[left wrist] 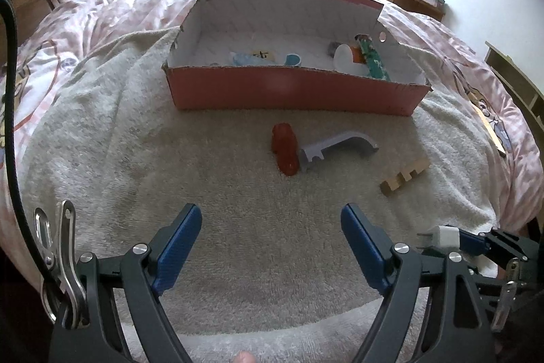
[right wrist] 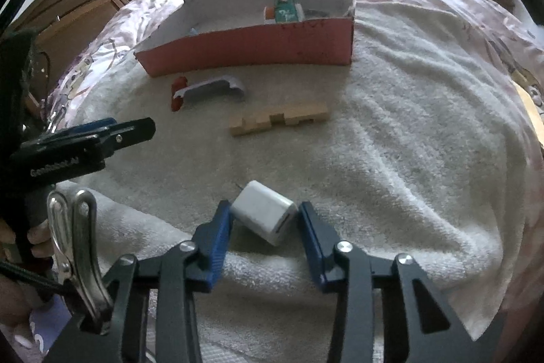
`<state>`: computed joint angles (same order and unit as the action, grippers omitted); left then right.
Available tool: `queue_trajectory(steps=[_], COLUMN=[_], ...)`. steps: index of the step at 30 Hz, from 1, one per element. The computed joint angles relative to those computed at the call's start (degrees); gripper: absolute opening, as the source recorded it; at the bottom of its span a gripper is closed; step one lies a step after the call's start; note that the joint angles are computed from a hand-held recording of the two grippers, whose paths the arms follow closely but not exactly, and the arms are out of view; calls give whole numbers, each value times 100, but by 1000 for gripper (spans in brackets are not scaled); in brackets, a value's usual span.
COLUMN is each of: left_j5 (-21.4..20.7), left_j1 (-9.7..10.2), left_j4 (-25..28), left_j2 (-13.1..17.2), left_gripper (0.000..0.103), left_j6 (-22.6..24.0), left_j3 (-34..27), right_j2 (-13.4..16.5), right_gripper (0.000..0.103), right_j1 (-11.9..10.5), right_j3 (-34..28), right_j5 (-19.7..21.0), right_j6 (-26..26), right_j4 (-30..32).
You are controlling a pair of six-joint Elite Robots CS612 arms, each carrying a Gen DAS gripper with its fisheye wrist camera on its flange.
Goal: Organize rigid objects
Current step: 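Close the right tool on the white cube charger, then grasp the small red figure with the left tool while the right tool holds the charger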
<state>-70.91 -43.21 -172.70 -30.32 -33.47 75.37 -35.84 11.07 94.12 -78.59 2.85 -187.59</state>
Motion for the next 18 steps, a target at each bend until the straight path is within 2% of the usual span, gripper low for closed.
queue_trajectory(steps=[12,14,18], left_j5=[-289,-394,-343], left_j1=[28,46,57], left_j4=[233,254,278], left_j2=[77,107,168], left_gripper=[86,83,69], left_j6=[-165,-238,-263], left_j3=[-262,-333,-452], right_j2=[89,98,139], right_gripper=[42,42,42], right_j1=[-56,-77,-81], right_j3=[-129,-148,-177], right_j5=[-250,-202,-124], right_j6=[231,234,169], right_j4=[-222,-218,-254])
